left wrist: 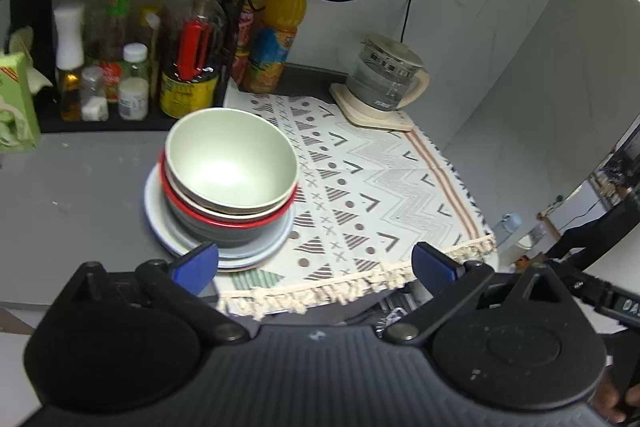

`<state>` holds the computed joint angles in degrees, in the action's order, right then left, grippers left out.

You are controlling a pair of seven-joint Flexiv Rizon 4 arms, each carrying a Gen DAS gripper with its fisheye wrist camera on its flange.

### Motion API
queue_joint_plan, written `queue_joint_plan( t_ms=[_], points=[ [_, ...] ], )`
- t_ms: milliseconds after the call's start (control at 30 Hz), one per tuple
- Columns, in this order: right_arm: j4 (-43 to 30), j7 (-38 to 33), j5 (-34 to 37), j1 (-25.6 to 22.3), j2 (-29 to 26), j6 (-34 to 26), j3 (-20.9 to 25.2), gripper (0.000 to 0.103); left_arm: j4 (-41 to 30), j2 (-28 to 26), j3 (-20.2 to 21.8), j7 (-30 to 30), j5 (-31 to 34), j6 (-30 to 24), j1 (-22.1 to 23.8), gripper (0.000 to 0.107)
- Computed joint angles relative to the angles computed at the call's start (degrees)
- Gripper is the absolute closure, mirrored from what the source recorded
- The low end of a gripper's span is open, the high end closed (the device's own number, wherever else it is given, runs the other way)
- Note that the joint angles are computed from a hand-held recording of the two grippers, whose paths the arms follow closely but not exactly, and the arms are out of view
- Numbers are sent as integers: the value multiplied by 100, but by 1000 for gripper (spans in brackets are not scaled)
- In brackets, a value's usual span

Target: Organize plates and bowls

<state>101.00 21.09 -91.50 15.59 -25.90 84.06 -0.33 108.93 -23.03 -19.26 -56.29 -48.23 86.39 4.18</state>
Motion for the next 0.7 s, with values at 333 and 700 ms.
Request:
queue_joint_plan(
  t_ms=[333,700],
  points=[
    [222,-107,-127,173,311,-672,136,0,484,353,-285,583,-370,419,149,5],
    [541,-285,105,436,536,-1371,228,0,828,548,-521,568,-132,708,324,5]
  ],
)
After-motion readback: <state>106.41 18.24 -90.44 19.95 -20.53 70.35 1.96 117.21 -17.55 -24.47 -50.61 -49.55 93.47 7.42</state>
